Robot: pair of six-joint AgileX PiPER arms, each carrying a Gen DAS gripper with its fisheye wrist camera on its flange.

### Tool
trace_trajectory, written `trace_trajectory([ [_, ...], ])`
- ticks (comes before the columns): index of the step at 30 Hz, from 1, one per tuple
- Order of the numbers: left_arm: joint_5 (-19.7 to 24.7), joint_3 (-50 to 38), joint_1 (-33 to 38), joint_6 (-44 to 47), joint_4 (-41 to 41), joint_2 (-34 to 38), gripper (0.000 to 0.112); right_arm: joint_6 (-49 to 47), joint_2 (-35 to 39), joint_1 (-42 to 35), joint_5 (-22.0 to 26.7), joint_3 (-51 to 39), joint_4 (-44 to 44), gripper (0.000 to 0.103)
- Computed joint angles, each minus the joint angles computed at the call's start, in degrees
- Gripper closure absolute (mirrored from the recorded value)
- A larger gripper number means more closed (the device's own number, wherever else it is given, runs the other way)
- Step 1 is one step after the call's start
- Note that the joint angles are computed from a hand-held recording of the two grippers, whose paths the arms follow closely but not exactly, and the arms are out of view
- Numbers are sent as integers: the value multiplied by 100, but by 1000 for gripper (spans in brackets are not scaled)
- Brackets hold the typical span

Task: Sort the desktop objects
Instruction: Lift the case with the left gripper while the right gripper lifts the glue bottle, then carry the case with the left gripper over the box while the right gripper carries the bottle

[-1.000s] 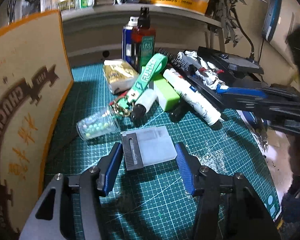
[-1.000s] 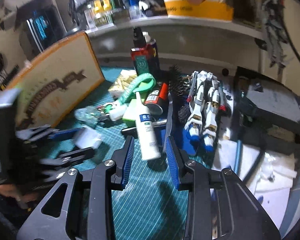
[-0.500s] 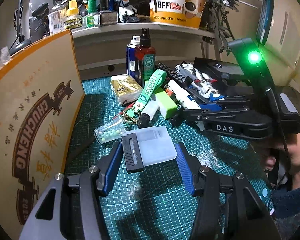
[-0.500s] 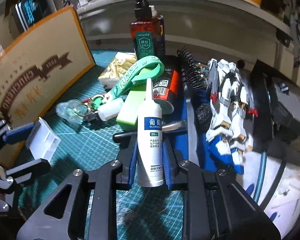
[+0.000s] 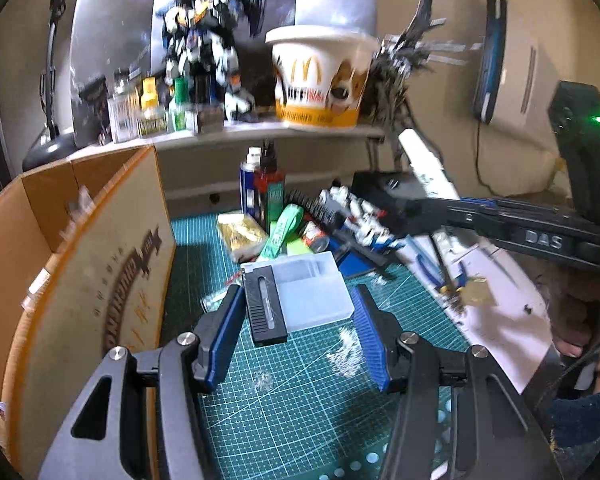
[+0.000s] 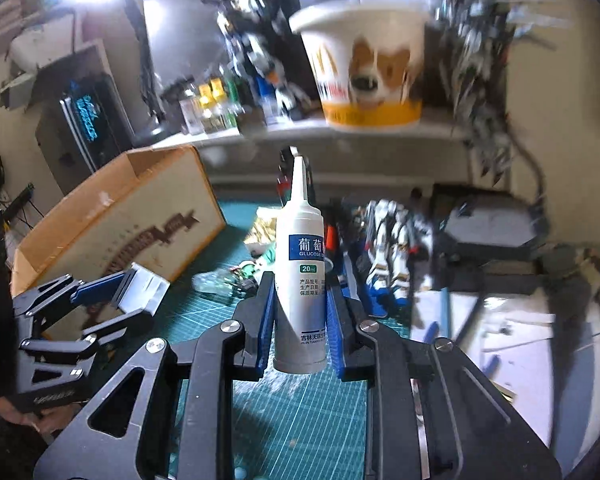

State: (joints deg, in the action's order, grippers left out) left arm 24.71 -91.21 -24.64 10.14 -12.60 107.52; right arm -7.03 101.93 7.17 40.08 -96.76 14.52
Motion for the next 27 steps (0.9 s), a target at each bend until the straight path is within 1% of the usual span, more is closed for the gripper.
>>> trace_trajectory([
  [3, -138, 240, 24, 231, -201, -311, 58, 404, -470, 215, -23, 186, -458, 81],
  [7, -313, 595, 65, 580, -502, -773, 58, 1011, -1268, 601, -212, 640, -1070, 81],
  [12, -485, 982, 96, 765, -633, -1311, 58, 2162, -2011, 1313, -183, 938, -2302, 81],
  [13, -566, 1085, 92, 663, -533, -1440, 58, 2466, -2148, 1499, -163, 1001, -2634, 81],
  [17, -815, 1397, 84, 225, -67, -1861, 58, 3273, -2602, 2010, -34, 1247, -3467, 81],
  [20, -902, 1590, 130, 239, -88, -2132, 58, 3823, -2903, 2317, -37, 1504, -3972, 81],
  [21, -953, 1665, 127, 120, 58, -2226, 58, 4001, -2995, 2422, -42, 1593, -4137, 81],
  [23, -1063, 1810, 126, -47, 258, -2393, 58, 4327, -3220, 2583, -158, 1862, -4373, 81],
  [27, -1225, 2037, 171, -239, 454, -2683, 58, 4635, -3356, 2782, -111, 1977, -4702, 81],
])
